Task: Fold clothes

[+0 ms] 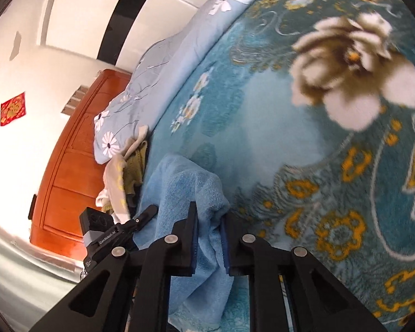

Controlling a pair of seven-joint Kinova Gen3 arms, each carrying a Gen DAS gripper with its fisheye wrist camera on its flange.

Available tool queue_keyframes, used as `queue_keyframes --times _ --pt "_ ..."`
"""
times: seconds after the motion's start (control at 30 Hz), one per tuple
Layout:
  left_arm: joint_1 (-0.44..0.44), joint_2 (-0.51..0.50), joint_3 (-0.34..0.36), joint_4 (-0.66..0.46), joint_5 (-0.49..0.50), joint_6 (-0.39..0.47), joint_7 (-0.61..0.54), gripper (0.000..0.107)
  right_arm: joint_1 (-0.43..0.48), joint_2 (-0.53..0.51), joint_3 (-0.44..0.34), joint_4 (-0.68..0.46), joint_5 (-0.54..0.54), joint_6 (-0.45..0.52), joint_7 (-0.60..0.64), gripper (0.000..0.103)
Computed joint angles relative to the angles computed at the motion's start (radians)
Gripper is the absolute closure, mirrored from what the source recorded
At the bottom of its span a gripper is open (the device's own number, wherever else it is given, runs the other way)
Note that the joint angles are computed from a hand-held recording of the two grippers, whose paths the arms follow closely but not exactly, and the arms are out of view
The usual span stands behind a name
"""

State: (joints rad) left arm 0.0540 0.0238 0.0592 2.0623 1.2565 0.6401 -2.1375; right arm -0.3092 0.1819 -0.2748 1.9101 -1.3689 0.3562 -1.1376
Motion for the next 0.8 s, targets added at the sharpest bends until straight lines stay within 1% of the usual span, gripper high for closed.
queue_keyframes --times 0.03,0.1,0.13,0.17,0.2,0.27,0.37,0.4,0.43,0.5,0.57,0.6,0.7,0.77,0.8 --pt "-0.002 -0.025 -0.003 0.018 0.024 -0.008 -0.009 0.094 0.021 0.015 -0.005 -0.038 0.041 0.041 -0.006 0.088" --pt "0.001 -0.093 -0.012 0.062 0.065 -0.042 -0.023 0.094 0.081 0.056 -0.046 -0.126 0.122 0.122 -0.005 0.088" --pt "0.004 -0.130 -0.018 0.085 0.081 -0.063 -0.030 0.094 0.088 0.078 -0.047 -0.173 0.163 0.163 -0.028 0.088" --pt "0.008 -0.167 -0.024 0.107 0.093 -0.085 -0.032 0.094 0.077 0.098 -0.031 -0.219 0.203 0.203 -0.047 0.088" --pt "0.012 -0.205 -0.030 0.128 0.102 -0.107 -0.031 0.094 0.052 0.118 0.003 -0.265 0.233 0.244 -0.053 0.088" --pt "0.017 -0.255 -0.036 0.153 0.075 -0.145 0.009 0.094 -0.018 0.178 0.090 -0.358 0.259 0.324 -0.065 0.088" --pt "0.029 -0.272 -0.037 0.162 -0.019 -0.191 0.084 0.094 -0.119 0.272 0.222 -0.497 0.287 0.439 -0.093 0.088" --pt "0.036 -0.263 -0.046 0.165 -0.034 -0.199 0.095 0.094 -0.140 0.302 0.244 -0.543 0.318 0.463 -0.114 0.088" --pt "0.045 -0.250 -0.059 0.170 -0.035 -0.203 0.094 0.094 -0.148 0.333 0.248 -0.590 0.357 0.485 -0.142 0.088" --pt "0.055 -0.218 -0.081 0.179 -0.035 -0.208 0.094 0.094 -0.124 0.400 0.205 -0.681 0.438 0.535 -0.198 0.088" --pt "0.046 -0.179 -0.087 0.179 -0.063 -0.195 0.129 0.094 -0.096 0.457 0.147 -0.749 0.520 0.566 -0.271 0.088" --pt "0.036 -0.166 -0.080 0.182 -0.062 -0.196 0.129 0.094 -0.081 0.472 0.111 -0.760 0.560 0.561 -0.307 0.088" --pt "0.041 -0.159 -0.095 0.201 0.003 -0.193 0.071 0.093 -0.034 0.490 0.000 -0.758 0.678 0.520 -0.384 0.088" --pt "0.027 -0.159 -0.086 0.192 -0.010 -0.176 0.083 0.091 0.010 0.486 -0.079 -0.745 0.744 0.496 -0.425 0.086" --pt "0.021 -0.164 -0.079 0.184 -0.039 -0.174 0.110 0.090 0.027 0.482 -0.114 -0.739 0.783 0.481 -0.455 0.085"
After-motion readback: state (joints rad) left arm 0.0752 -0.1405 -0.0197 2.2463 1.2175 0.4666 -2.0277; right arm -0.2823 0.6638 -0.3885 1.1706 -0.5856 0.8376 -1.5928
